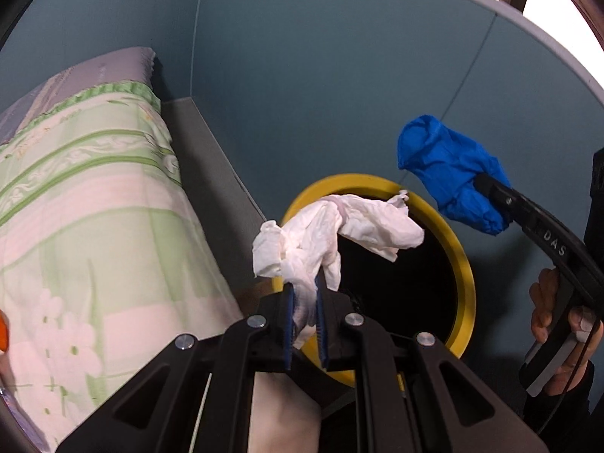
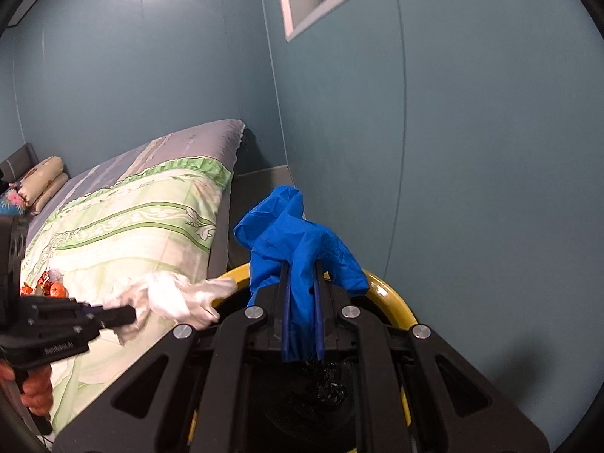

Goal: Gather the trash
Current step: 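Carry tissue and glove to the bin and open both grippers over it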

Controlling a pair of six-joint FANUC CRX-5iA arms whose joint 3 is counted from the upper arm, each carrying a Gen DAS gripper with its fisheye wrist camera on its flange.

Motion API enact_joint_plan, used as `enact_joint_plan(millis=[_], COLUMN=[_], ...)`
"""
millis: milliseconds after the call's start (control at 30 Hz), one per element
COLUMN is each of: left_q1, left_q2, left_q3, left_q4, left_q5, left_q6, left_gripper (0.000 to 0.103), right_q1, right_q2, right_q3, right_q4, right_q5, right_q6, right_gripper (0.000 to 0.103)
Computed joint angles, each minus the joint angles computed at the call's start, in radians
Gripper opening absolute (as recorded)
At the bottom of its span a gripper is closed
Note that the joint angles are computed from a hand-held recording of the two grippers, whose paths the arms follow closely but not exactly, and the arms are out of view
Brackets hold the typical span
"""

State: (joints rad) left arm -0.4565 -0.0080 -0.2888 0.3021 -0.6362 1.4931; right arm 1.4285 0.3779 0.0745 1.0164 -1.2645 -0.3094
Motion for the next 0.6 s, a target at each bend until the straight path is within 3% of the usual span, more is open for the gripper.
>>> enact_joint_plan(millis=[400, 467, 600], left_q1=[-0.056, -0.052, -0.048], left_q2=[0.072, 0.079, 0.072], left_q3=[0.018, 0.009, 0.003], left_q4=[0.038, 0.077, 0.068], left_q5=[0.001, 0.005, 0.018], left_q6=[-0.013, -0.037, -0.031], left_gripper=[0.009, 0.015, 0.044], right_q1=[-0.023, -0.015, -0.022], right_q2=[-0.025, -0.034, -0.036], right_q3=[-0.050, -0.066, -0.072], right_q4=[-0.022, -0.022, -0.022], right_q5=[0.026, 0.018, 0.023], right_q6=[-0.052, -0.065, -0.090], right_gripper=[0.011, 0.013, 0.027])
